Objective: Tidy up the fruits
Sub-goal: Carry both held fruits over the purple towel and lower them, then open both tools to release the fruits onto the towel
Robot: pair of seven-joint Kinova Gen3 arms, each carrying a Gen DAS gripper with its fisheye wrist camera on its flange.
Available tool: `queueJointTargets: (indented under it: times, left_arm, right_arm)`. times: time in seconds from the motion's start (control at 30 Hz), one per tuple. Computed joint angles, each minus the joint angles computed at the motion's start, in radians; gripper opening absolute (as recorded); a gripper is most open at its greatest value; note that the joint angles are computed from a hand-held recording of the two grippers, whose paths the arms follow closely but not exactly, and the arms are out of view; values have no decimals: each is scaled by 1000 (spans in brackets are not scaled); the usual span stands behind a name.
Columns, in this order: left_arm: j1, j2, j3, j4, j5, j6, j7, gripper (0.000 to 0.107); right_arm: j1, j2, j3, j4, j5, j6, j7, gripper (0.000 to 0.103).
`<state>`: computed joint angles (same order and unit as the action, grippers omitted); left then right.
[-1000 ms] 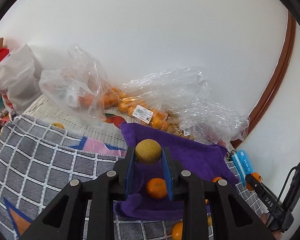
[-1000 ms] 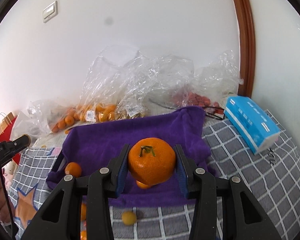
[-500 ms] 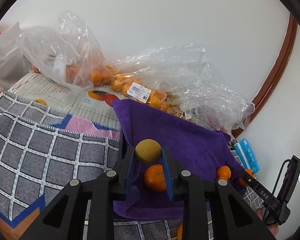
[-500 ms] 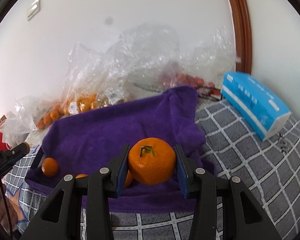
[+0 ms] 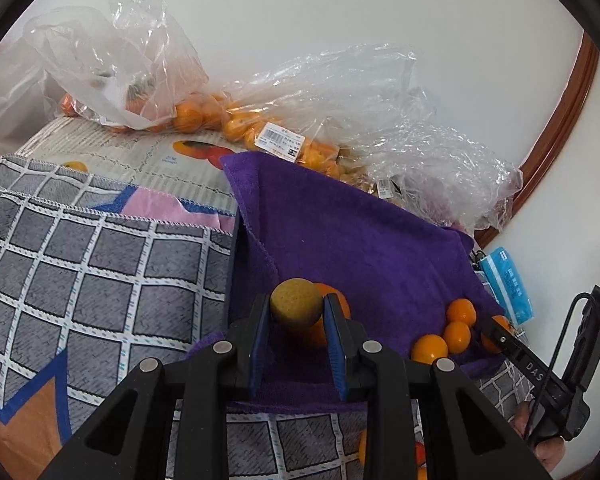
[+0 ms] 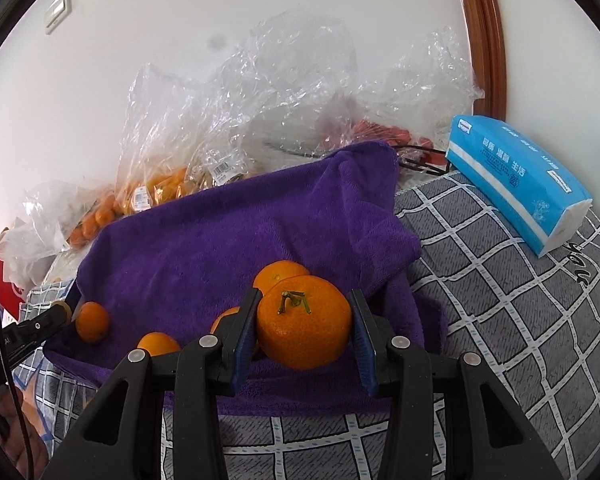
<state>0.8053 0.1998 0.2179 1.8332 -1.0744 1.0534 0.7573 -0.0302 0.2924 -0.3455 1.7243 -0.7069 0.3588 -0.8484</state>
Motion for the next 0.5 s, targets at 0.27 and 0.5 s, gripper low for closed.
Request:
queueJointTargets:
  times: [0.27,0.5]
  left_arm:
    - [16,31,-10,-56,57,46,-36,26]
    - [25,32,-18,-55,48,48,-10,26]
  right_arm:
    - [-54,-9,26,12,80,-33,-50,44]
    - [4,-14,-43,39,56,-87,-25,51]
